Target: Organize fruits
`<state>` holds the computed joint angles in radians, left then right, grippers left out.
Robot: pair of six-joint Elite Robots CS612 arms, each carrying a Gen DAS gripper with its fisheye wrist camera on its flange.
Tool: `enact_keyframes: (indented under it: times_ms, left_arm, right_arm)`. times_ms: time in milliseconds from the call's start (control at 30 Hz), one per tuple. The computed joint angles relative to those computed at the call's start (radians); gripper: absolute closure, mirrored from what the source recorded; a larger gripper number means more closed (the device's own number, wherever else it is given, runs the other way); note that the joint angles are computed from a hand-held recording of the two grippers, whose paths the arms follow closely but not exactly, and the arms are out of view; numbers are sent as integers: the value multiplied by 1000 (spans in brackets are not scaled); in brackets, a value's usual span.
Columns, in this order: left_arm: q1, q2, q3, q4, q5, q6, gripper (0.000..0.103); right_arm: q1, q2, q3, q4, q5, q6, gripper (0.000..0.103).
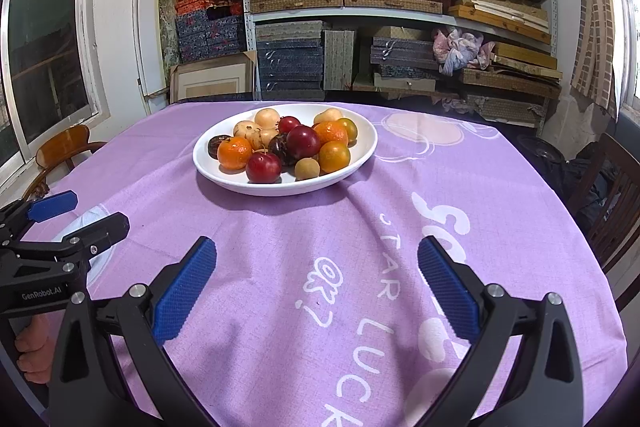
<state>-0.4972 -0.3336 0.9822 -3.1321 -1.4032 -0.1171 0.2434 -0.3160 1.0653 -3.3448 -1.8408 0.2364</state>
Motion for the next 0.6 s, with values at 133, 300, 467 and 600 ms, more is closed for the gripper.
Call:
enact_keyframes:
  times_ms: [133, 300, 467, 600]
  left_arm:
    - [2, 0, -3, 21, -12, -5, 3]
    - [1, 1, -4, 26, -14, 7, 4]
    - [2, 0, -5, 32, -16, 4, 3]
    - [3, 1, -7, 39, -18, 3, 3]
  right_arm:
    - [0, -1, 1, 2, 0, 1, 4]
    - [0, 0, -1, 2, -1, 0, 4]
    - [0, -1, 1, 0, -1, 0, 4]
    - [1, 0, -3, 5, -1, 0, 4]
